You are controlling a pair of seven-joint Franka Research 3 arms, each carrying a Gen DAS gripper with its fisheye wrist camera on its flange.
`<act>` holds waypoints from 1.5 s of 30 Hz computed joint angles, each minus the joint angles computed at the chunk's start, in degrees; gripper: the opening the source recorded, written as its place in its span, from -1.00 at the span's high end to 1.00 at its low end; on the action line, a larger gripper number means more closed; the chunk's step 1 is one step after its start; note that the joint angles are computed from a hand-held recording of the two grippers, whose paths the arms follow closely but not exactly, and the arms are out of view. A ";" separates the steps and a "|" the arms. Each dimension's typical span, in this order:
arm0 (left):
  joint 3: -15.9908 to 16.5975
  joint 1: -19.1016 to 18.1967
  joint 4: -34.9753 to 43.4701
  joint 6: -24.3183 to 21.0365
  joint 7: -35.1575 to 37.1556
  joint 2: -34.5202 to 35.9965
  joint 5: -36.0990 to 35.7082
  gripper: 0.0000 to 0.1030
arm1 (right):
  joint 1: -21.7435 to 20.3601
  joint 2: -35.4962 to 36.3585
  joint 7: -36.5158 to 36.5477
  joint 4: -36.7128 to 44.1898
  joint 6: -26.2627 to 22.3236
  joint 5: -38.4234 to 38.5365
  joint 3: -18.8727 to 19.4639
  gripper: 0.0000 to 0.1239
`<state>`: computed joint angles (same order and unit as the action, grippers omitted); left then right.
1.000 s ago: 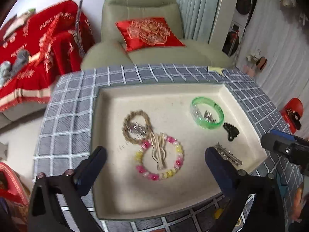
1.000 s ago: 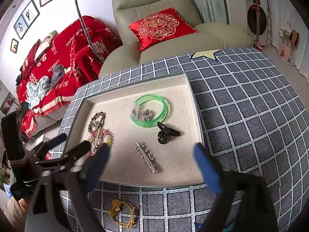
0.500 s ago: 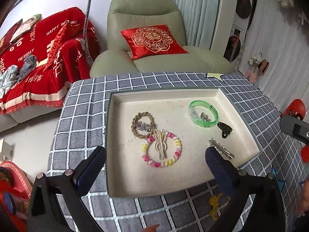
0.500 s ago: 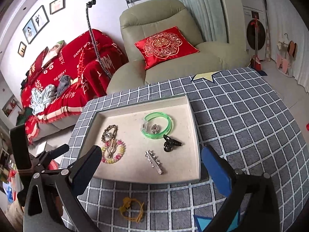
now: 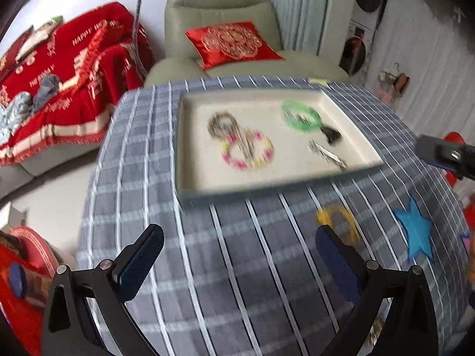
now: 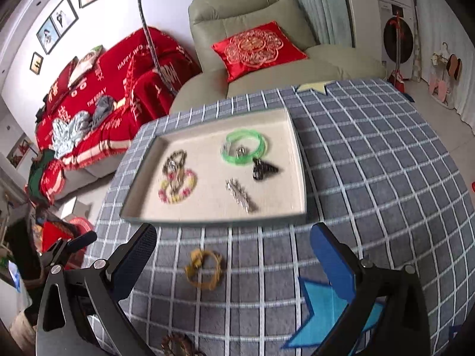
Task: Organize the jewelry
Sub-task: 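Move the left tool to the brown coiled hair tie while the right tool approaches the yellow cord, then grasp the brown coiled hair tie with the left tool while the right tool grasps the yellow cord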
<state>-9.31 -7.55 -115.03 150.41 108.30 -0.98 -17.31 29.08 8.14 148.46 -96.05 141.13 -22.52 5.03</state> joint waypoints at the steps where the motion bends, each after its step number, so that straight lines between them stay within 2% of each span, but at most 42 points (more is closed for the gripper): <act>1: -0.01 -0.04 -1.16 -0.15 0.54 -0.92 -0.85 -1.00 | -0.02 -0.31 -0.33 -0.77 -0.02 0.62 0.17 -0.66; 9: 1.84 -3.44 -10.02 -1.88 3.76 -8.40 -8.09 -1.00 | 0.41 0.50 -4.37 -1.97 -1.45 4.81 1.14 -0.66; 17: 2.96 -6.54 -14.99 -1.52 3.90 -12.02 -7.86 -1.00 | 1.14 2.71 -8.23 -0.59 -2.19 7.67 1.03 -0.66; 24: 2.87 -8.71 -17.23 -1.02 2.10 -13.23 -8.10 -1.00 | 2.56 8.03 -14.60 5.56 -5.23 8.37 0.36 -0.66; 30: 1.82 -9.31 -16.85 0.04 -2.07 -11.93 -4.86 -0.97 | 4.21 11.63 -18.44 10.26 -7.49 7.41 -1.06 -0.60; 31: 1.97 -9.47 -16.86 0.07 -2.12 -11.82 -5.01 -0.92 | 4.41 12.10 -18.86 10.98 -7.95 7.48 -1.23 -0.57; 32: 1.77 -9.39 -16.84 0.14 -2.88 -11.63 -4.43 -0.78 | 4.53 12.60 -19.39 11.66 -8.36 7.63 -1.38 -0.56; 35: 1.53 -9.49 -17.06 1.10 -3.78 -11.53 -2.98 -0.75 | 4.95 13.68 -20.65 13.05 -9.63 7.87 -1.79 -0.49; 37: 1.23 -9.35 -17.43 1.98 -4.81 -11.66 -1.64 -0.59 | 5.38 14.66 -21.33 14.25 -10.99 7.68 -2.06 -0.34; 40: 1.09 -9.41 -17.70 2.61 -6.22 -11.73 0.01 -0.56 | 7.10 15.53 -20.96 15.59 -12.97 4.38 -3.15 -0.25; 42: 0.72 -9.17 -18.04 3.46 -7.61 -11.83 2.05 -0.28 | 7.43 15.71 -21.40 15.91 -13.16 3.73 -3.16 -0.15; 43: 0.55 -9.09 -18.09 3.70 -8.21 -11.83 3.17 -0.22 | 7.47 15.77 -21.47 16.05 -13.16 3.75 -3.13 -0.05; 44: 0.88 -9.49 -18.13 3.89 -7.83 -11.82 2.90 -0.05 | 7.60 15.92 -21.46 16.41 -13.34 3.65 -3.15 0.01; 45: 1.26 -9.87 -18.09 3.95 -7.39 -11.75 2.33 0.19 | 7.71 16.01 -21.34 16.62 -13.39 3.55 -3.20 0.15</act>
